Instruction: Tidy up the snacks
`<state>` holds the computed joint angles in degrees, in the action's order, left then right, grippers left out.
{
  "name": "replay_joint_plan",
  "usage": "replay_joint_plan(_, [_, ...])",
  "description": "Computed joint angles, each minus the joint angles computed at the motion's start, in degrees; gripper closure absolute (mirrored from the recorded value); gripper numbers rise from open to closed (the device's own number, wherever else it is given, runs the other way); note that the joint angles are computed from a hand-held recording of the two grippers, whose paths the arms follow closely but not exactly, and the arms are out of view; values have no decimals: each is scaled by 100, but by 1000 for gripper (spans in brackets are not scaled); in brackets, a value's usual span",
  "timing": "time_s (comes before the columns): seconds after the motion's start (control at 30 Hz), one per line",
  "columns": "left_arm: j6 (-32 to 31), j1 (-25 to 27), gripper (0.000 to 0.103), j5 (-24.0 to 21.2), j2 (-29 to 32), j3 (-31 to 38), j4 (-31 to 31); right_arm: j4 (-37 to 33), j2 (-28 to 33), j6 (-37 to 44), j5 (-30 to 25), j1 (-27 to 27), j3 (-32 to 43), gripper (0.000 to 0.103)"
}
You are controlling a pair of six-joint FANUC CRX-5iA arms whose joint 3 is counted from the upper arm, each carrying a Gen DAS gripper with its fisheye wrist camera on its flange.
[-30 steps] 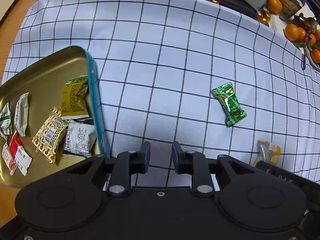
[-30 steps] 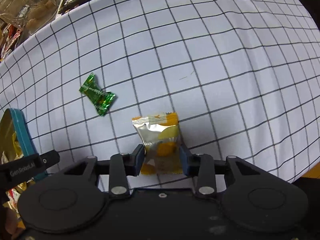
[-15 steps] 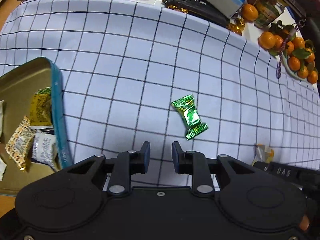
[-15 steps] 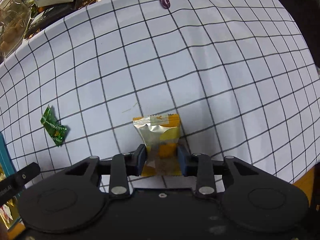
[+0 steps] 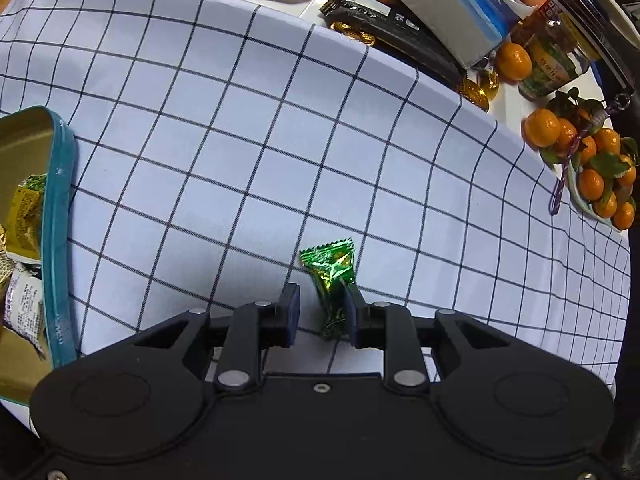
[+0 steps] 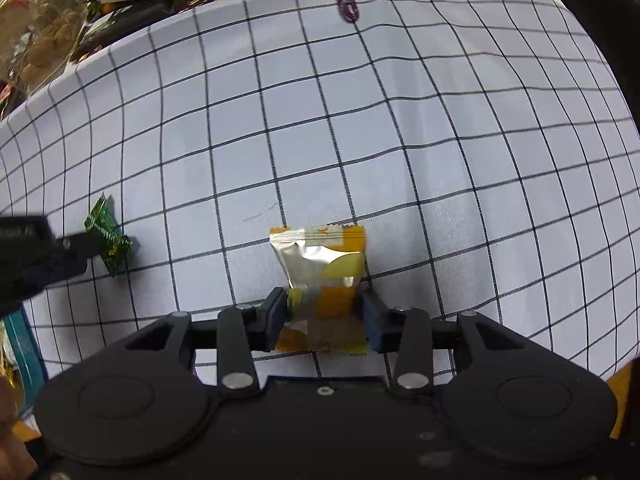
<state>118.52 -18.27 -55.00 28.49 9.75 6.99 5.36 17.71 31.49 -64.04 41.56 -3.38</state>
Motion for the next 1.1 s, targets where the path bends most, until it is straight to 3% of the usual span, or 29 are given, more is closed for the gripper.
replay_joint_plan(0.1, [27,-49,69,71,50,76,-84,216,-123,65,344,196,-322,43])
replay_joint_plan(0.23, [66,-89,69,58,97,152,-151,853,-245,-365,568,582,-782,44])
replay_joint_plan(0.37, [15,-69,69,61,93,125,-57,872,-383,-792,731,610,-1018,30])
replay_joint_plan(0.43, [-4,-70,69,94,67,104,-60,695,-339,-370,692,496,-836,21])
replay_joint_plan(0.5, [43,-108,69,1,106,216,-202,560,-170,58,709,484,-647,3])
replay_joint_plan(0.6, [162,-148,69,-66,158,326,-373,973,19,-57,525,737,-573,0])
replay_joint_plan(0.87, [-123,-209,69,-333,365,580,-474,987,-176,-805,673,762,-850,0])
replay_joint_plan(1.1, [-195,-263,67,-479,475,761,-586,898,-108,-730,725,689,-821,0])
